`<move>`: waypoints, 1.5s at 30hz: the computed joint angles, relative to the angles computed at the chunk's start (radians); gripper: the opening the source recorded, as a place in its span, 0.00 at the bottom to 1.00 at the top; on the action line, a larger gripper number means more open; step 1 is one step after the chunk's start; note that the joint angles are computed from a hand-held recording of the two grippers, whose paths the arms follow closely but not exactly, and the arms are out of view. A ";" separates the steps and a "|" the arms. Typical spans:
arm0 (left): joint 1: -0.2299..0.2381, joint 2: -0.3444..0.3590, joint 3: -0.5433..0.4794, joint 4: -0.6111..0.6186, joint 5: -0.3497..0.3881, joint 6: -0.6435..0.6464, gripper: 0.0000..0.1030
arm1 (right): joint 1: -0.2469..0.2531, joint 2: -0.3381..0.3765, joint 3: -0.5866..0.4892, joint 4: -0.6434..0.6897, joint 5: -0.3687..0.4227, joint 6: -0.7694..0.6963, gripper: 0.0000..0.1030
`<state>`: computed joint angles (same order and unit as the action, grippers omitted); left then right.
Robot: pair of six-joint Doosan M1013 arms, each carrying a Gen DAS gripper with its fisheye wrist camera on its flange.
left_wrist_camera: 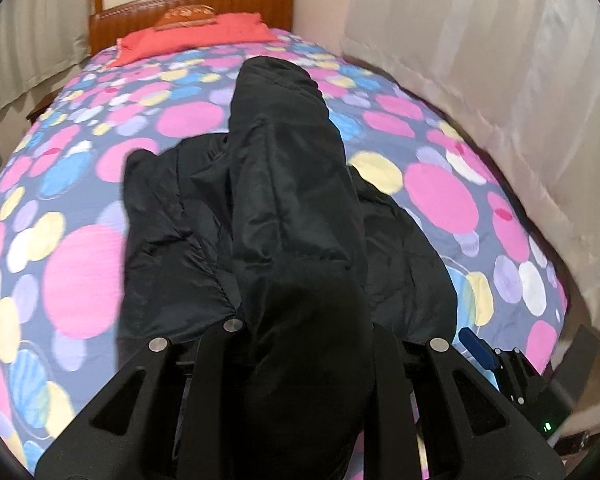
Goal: Fold large clothes
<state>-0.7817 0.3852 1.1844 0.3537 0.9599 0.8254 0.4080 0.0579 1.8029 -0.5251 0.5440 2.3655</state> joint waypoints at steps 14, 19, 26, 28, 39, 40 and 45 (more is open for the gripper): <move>-0.027 0.053 -0.036 0.031 0.035 0.024 0.23 | -0.019 0.004 0.021 0.044 0.005 -0.017 0.59; -0.029 -0.003 0.009 0.025 -0.037 -0.028 0.47 | -0.016 0.011 0.013 0.038 0.024 -0.017 0.59; -0.032 -0.082 0.084 -0.002 -0.174 -0.037 0.53 | -0.009 0.019 0.004 0.004 0.053 -0.004 0.60; -0.033 -0.101 0.106 0.031 -0.194 -0.065 0.56 | -0.007 0.020 0.000 0.003 0.064 -0.005 0.60; 0.041 -0.191 0.273 0.237 -0.134 -0.409 0.63 | 0.006 0.017 -0.016 -0.020 0.103 0.005 0.60; 0.053 -0.199 0.291 0.240 -0.128 -0.436 0.63 | 0.006 0.016 -0.018 -0.023 0.106 0.008 0.60; 0.088 -0.215 0.333 0.209 -0.131 -0.479 0.63 | 0.009 0.007 -0.033 -0.060 0.116 0.031 0.60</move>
